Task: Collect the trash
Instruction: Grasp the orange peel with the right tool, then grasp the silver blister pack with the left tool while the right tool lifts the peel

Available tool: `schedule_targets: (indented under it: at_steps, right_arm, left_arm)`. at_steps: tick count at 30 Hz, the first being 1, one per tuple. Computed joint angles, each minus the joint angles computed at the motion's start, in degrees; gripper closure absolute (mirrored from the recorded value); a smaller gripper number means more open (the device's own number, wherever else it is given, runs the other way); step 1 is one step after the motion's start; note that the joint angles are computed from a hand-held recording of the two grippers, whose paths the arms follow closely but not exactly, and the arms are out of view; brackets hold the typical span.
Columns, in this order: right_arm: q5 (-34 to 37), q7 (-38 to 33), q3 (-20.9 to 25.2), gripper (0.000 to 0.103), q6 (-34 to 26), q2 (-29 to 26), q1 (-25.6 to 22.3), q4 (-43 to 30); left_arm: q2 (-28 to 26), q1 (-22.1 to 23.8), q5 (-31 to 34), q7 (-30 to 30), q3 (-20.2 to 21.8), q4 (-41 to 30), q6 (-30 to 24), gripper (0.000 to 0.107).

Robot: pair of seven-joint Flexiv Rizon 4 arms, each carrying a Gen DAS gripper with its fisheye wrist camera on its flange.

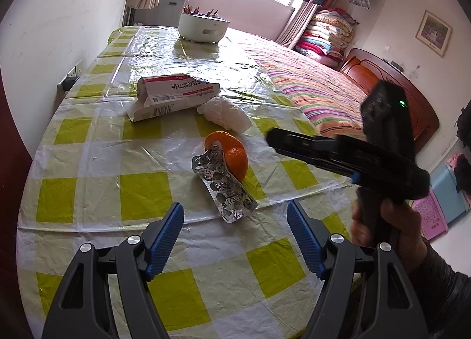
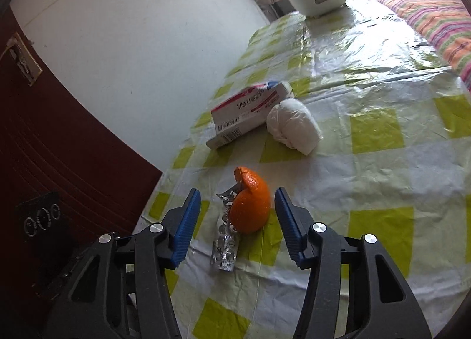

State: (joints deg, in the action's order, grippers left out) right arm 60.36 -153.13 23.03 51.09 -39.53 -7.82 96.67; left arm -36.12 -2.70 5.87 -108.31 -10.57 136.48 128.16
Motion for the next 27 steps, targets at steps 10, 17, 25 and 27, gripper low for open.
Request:
schedule_targets:
  at_steps: [10, 17, 25, 27]
  right_arm:
    - [-4.53, 5.44, -0.21, 0.067, -1.53, -3.03, 1.98, -2.94]
    - [-7.51, 7.93, 0.17, 0.081, 0.52, -4.91, 2.97, -4.09]
    - [-8.2, 10.24, 1.31, 0.076, -0.52, -6.21, 0.79, -5.36]
    - [-8.82, 11.14, 1.37, 0.073, -1.74, -6.56, 0.89, -5.59]
  left_arm:
    - [-0.17, 0.71, 0.9, -0.33, -0.21, 0.2, 0.33, 0.036]
    - [-0.38, 0.94, 1.22, -0.37, -0.64, -0.12, -0.21, 0.036]
    - [-0.47, 0.47, 1.11, -0.03, -0.86, -0.74, -0.61, 0.036]
    - [-0.53, 0.55, 1.12, -0.09, -1.03, -0.85, -0.84, 0.036]
